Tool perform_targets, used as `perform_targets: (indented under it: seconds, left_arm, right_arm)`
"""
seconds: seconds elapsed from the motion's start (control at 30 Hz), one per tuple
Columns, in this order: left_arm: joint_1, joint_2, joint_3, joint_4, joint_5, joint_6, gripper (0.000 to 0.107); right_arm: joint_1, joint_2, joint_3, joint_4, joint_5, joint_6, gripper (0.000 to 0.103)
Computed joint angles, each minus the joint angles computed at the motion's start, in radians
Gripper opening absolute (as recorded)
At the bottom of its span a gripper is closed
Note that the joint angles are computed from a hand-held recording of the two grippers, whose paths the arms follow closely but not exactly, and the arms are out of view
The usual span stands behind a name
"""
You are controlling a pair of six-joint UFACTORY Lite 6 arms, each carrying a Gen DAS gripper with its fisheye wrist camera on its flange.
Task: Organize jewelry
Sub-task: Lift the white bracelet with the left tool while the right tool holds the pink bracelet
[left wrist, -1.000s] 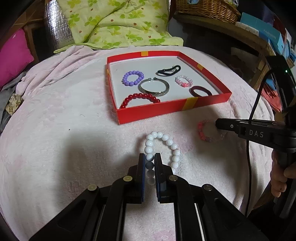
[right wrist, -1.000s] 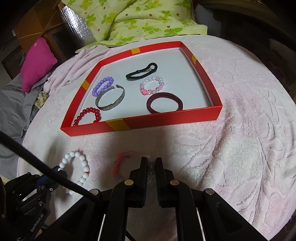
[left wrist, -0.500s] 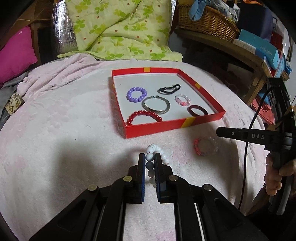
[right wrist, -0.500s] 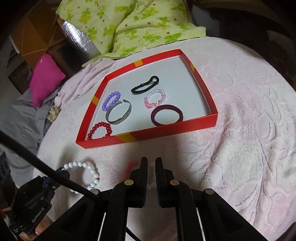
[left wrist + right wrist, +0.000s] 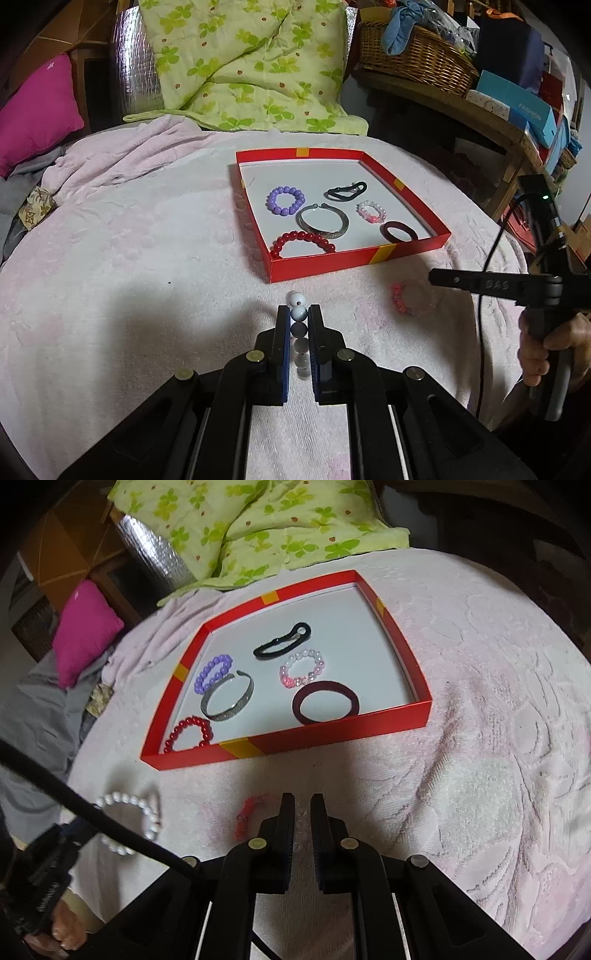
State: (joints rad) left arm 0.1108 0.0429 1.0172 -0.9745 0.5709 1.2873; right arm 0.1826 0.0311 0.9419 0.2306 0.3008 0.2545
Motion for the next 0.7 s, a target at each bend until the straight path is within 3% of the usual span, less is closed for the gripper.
perform_targets:
  seconds: [0.13,0.37,0.53,0.7]
  left_arm:
    - [-0.002,-0.021,-0.014,-0.006,-0.008,0.010,0.010]
    - [-0.016,-0.056,-0.037,-0.007,-0.039,0.020,0.010]
    - [-0.031,-0.067,-0.050,0.002,-0.073,0.017,0.010]
    - [-0.041,-0.062,-0.049,0.020,-0.095,-0.013,0.010]
  right_arm:
    - [0.030,0.048,0.030,-0.165,0.012,0.156,0.018]
    - [0.088,0.107,0.064,-0.438,0.019,0.401,0.019]
    - [0.150,0.139,0.088,-0.719,0.060,0.650,0.009]
    - [0.147,0.140,0.090,-0.748,0.051,0.677,0.008]
